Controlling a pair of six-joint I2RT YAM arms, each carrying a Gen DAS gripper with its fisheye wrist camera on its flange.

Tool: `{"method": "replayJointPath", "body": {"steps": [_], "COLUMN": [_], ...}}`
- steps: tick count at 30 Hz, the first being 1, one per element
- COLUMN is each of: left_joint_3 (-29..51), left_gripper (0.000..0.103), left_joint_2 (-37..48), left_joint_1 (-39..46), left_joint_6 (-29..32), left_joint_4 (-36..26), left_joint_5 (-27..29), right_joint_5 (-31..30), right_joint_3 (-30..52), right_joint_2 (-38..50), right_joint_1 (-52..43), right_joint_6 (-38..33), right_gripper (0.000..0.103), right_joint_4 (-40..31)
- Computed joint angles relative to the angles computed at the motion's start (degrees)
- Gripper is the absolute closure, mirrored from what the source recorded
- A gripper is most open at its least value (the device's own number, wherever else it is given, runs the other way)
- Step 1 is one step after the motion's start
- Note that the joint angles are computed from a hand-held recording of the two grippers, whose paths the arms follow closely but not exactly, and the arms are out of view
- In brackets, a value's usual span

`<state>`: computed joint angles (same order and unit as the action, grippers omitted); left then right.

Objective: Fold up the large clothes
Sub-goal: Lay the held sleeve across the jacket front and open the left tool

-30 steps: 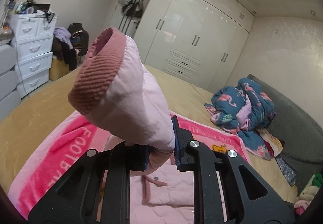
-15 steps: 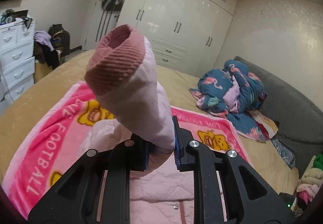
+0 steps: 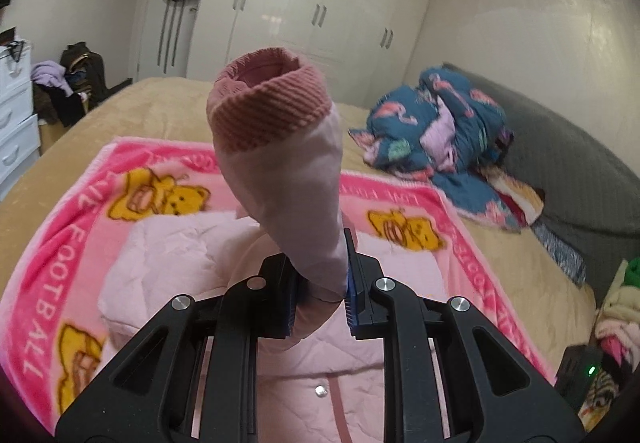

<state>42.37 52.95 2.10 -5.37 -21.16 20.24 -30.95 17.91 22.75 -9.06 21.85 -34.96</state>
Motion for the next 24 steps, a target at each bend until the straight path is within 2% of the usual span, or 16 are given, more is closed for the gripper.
{"method": "replayJointPath", "body": {"steps": [9,17,19,20,21,22,23,24], "left_joint_3": [-7.07,-11.84,-12.92,-13.27,-13.25,-13.23,-13.46,-13.63], "left_gripper": [0.089,0.085,0.080,0.072,0.052,0.043,0.038,0.038], "left_joint_2": [6.60,11.67,12.62,12.88,13.31,13.84,13.81,13.65], "left_joint_1": [-13.47,-19.95,-20.85,-21.18,-21.61,-22.22,-22.82,-23.62], "left_joint_6": [1.03,1.21,1.59,1.97,2.03,2.30,2.74,2.92], "left_joint_4": [5.90,9.32,9.97,9.92,9.78,9.12,8.70,8.53], "left_joint_5": [-9.08,-13.12,-13.28,-13.16,-13.20,-13.49,-14.00,-14.92], "right_joint_5": [-10.22,-16.12,-16.50,-16.46,-16.60,-16.88,-17.22,-17.64], "right_joint_3": [0.44,1.68,1.79,1.91,1.98,2.05,2.08,2.22], "right_joint_2": [3.20,7.80,8.37,8.59,8.73,9.11,9.46,9.80], "right_joint_1": [-16.57,-27.17,-28.41,-28.85,-29.29,-29.96,-30.55,-31.36], "right_joint_6": [-9.33,-16.12,-17.04,-17.34,-17.70,-18.29,-18.63,-19.25], "right_gripper": [0.008,0.008,0.008,0.008,0.008,0.008,0.008,0.008], "right_joint_4": [-4.15,-7.31,-7.88,-8.14,-8.43,-8.74,-8.98,-9.47]}}
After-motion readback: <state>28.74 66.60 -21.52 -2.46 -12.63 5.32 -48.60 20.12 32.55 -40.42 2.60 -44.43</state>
